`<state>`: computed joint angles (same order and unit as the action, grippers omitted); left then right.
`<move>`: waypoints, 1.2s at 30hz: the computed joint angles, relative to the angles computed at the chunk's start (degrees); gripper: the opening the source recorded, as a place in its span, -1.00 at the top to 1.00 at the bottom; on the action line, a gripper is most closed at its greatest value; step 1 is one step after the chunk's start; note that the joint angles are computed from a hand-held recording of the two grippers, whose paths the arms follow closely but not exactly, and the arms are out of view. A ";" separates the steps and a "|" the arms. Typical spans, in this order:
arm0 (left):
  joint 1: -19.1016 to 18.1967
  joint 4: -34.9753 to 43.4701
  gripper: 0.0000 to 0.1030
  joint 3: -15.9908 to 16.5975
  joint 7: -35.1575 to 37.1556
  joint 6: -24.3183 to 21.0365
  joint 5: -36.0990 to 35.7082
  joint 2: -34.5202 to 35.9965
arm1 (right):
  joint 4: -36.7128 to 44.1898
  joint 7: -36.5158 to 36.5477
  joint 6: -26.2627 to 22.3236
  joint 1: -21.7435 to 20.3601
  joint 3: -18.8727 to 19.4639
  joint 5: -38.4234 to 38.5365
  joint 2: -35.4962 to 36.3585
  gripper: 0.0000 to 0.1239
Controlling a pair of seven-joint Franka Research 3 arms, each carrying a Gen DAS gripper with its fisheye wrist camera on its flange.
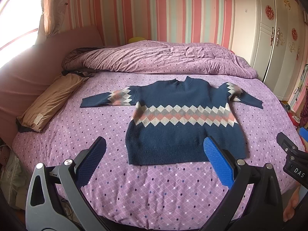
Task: Fold small clothes
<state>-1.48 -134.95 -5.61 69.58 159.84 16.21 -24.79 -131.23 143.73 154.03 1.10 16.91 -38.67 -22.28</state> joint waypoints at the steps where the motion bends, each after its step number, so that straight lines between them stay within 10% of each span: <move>1: 0.00 -0.08 -0.94 0.02 0.03 0.15 0.00 -0.01 | 0.29 -0.02 -0.20 0.02 0.10 -0.03 0.14 -0.64; 36: -0.31 0.15 -0.94 0.35 0.83 0.57 -0.94 1.26 | 1.07 0.68 0.14 0.39 -0.24 -0.92 1.38 -0.64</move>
<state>-1.79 -134.81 -5.26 70.41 160.42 15.27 -23.53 -130.16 144.40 154.17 1.49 16.67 -39.59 -20.90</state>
